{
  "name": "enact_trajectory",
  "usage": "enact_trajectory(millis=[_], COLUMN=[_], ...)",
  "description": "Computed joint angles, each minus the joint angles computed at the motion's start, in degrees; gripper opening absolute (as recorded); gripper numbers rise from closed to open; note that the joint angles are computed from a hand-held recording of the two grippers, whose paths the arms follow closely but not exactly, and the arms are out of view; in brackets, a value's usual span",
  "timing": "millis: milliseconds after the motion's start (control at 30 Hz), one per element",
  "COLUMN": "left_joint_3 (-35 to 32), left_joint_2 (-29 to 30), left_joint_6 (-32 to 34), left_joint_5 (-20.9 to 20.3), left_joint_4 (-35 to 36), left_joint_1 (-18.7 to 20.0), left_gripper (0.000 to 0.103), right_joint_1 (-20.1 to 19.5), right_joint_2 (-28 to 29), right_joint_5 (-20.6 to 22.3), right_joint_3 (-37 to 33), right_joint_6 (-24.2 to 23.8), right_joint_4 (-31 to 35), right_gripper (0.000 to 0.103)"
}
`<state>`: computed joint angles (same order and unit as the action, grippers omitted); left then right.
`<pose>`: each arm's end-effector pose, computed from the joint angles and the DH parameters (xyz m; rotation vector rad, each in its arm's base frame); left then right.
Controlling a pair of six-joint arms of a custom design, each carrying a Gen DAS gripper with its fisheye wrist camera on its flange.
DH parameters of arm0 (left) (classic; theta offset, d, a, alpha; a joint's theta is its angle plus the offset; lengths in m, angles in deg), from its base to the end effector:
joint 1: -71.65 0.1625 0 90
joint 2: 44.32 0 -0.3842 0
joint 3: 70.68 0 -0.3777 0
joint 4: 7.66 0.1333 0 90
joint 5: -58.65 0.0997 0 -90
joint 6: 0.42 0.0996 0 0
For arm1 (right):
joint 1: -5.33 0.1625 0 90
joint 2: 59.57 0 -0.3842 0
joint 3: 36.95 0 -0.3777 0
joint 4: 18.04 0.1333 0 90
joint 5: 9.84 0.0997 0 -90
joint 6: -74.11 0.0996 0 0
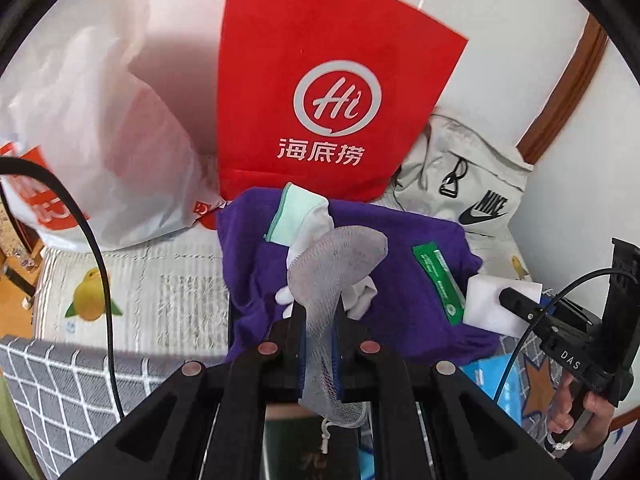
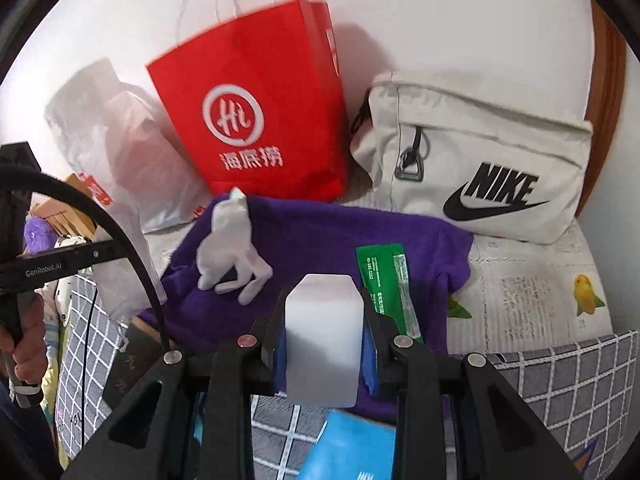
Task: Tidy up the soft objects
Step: 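Lower the sponge block and mesh bag over the purple towel with both tools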
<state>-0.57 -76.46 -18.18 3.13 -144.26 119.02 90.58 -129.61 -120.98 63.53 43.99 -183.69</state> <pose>-0.3575 -0.6685 0.0683 0.5071 2.5864 -0.5831 0.0479 -0.5990 0.3376 0.3508 -2.4218 0.8327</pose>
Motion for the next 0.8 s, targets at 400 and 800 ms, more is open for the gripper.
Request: enact_trajectory(millis=[400, 800], left_joint_3=[-11.59, -14.99], left_joint_2=[8.03, 11.06], left_joint_6=[0.92, 1.21], left_joint_5=[-2.33, -0.88], left_joint_4=[6.7, 12.69], left_joint_1=[3.18, 3.9], left_gripper=[0.01, 0.01], right_joint_1=[-2.03, -1.21], right_joint_2=[7.66, 8.28], right_joint_5=[0.04, -6.28], right_joint_3=[-8.0, -9.58], right_joint_6=[-0.21, -4.64], right_joint_4=[4.65, 8.62], right_gripper=[0.03, 0.031])
